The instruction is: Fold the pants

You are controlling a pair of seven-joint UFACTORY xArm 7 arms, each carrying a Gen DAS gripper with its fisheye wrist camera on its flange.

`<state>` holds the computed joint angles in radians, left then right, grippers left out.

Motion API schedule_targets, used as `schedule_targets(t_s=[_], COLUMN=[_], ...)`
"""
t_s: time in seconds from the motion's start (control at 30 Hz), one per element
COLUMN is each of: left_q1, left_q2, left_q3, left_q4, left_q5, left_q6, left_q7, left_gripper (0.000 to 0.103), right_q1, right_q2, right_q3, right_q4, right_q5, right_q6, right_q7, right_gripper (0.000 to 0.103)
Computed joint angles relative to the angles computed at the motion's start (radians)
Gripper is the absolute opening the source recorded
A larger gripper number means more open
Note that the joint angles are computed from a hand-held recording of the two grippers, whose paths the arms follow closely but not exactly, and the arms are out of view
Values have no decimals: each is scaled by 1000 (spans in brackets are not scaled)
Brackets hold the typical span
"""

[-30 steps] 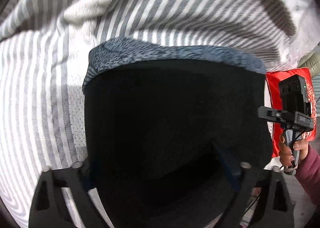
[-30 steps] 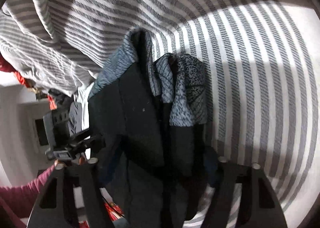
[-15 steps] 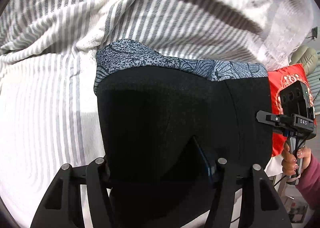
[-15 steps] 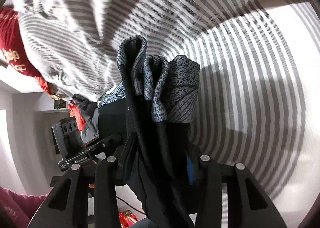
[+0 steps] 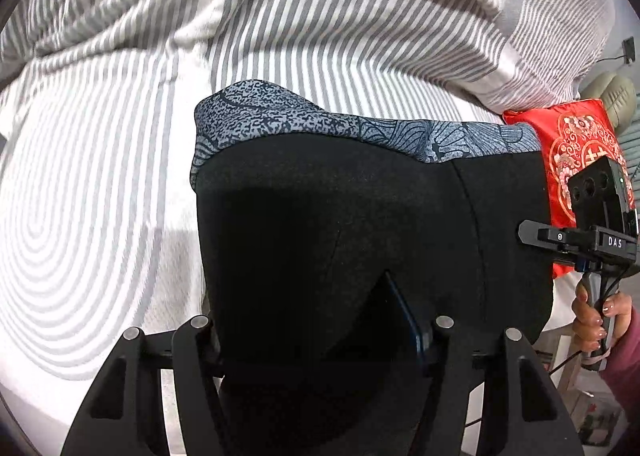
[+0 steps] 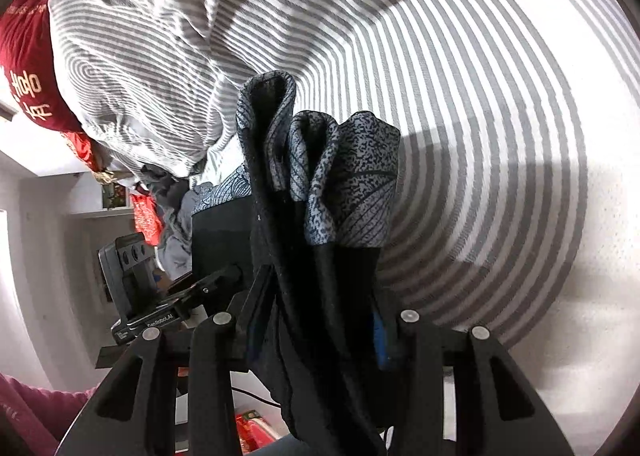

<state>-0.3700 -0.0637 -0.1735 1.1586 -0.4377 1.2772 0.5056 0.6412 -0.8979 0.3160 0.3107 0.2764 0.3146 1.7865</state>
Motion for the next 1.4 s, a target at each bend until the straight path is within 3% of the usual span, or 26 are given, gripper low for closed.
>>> schedule_targets(t_s=[0.1, 0.3, 0.53, 0.7, 0.87, 0.9, 0.97, 1.0, 1.2, 1.37, 1.4], left_q1=[1, 19, 51, 62, 37, 31, 10, 0, -58, -82, -86], left_q2=[3, -40, -106, -163, -177, -180, -178, -191, -242, -249, -254], left_q3=[-2, 15, 45, 54, 20, 13, -6, -11, -46, -53, -51], left_q4=[-40, -115, -128, -139, -147, -147, -148, -158, -243, -297, -304], left_q5=[12, 1, 51, 95, 143, 158, 170, 175, 228, 278, 281], left_q6=[-39, -93, -128, -169, -206, -199, -189, -187, -237, -293, -299], left_q7=[-4, 7, 25, 46, 11, -6, -47, -56, -114, -128, -124], left_gripper=[64, 73, 73, 73, 73, 73, 73, 73, 73, 73, 79], right_q1=[3, -31, -50, -84, -96, -105, -129, -138, -150, -124, -118], right_q2=[75, 97, 117, 83, 141, 153, 181, 194, 306, 338, 349], right_q3=[24, 88, 89, 141, 134, 133, 134, 133, 124, 126, 127], right_q4=[11, 44, 147, 201, 340, 364, 423, 446, 531, 487, 486], right_q5=[11, -19, -57, -55, -92, -103, -136, -150, -183, -141, -139], right_q6=[-28, 48, 243, 395, 595, 621, 670, 685, 696, 641, 644], right_q7=[29, 130, 180, 322, 322, 314, 290, 274, 148, 153, 150], right_gripper=[45, 52, 61, 75, 73, 69, 52, 51, 50, 50, 49])
